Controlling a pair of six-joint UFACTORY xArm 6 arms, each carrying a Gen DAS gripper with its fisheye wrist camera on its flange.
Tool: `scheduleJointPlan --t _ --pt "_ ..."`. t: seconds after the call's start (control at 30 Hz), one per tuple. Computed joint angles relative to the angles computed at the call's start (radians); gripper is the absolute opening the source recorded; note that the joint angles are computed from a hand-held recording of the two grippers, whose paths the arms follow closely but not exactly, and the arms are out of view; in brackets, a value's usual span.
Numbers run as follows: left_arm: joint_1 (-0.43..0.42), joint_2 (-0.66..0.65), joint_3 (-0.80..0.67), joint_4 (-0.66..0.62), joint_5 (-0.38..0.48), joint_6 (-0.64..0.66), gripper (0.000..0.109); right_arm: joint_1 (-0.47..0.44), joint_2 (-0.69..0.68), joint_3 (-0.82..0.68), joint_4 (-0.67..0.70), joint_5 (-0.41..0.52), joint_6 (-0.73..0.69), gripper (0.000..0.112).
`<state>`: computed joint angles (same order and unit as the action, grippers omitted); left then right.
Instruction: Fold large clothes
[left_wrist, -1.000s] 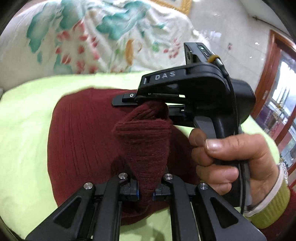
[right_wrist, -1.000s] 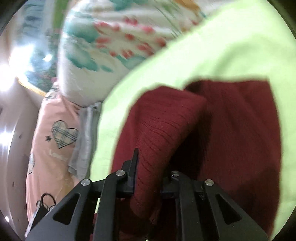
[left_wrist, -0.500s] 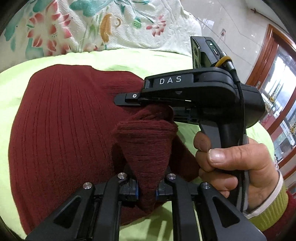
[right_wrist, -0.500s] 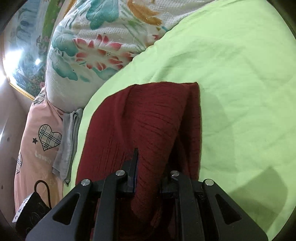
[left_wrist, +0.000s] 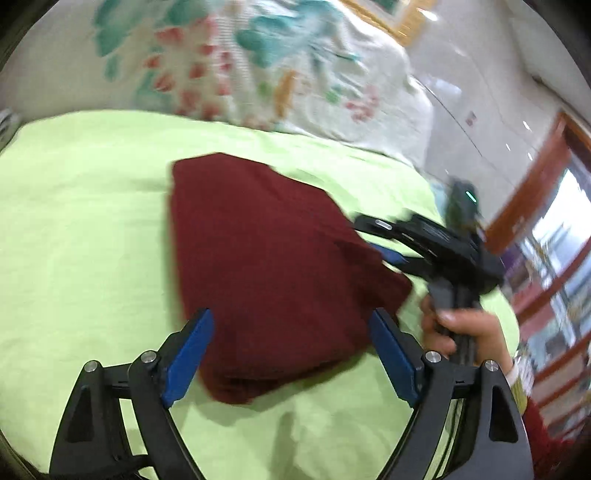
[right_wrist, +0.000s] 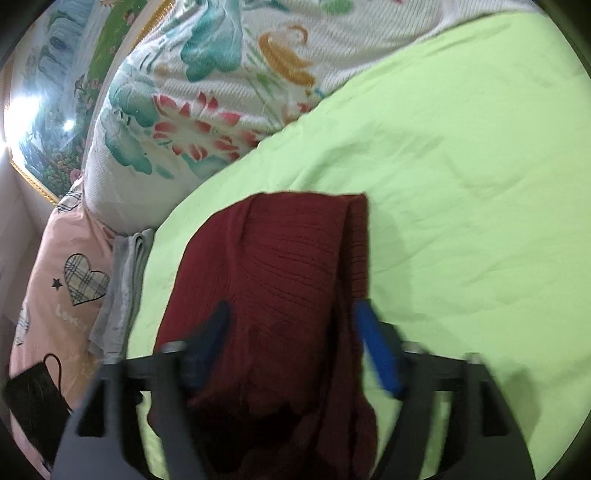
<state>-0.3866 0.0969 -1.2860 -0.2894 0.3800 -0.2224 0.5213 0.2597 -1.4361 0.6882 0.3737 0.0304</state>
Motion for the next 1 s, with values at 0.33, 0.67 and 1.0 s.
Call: scheduleJointPlan --t 0.33,0.67,1.0 --pt "0.134 0.19 -0.17 -0.395 0.17 0.197 0.087 -0.021 0.048 -0.046 0.115 0.112 -0.064 0.08" --pt "0.137 0.406 -0.432 -0.402 0.325 0.281 0.08 -0.037 0.093 -0.098 0.22 0.172 -0.181 0.08" --pt "0.088 0.327 -0.32 -0.337 0.198 0.293 0.051 -0.028 0.1 -0.11 0.253 0.233 -0.202 0.036"
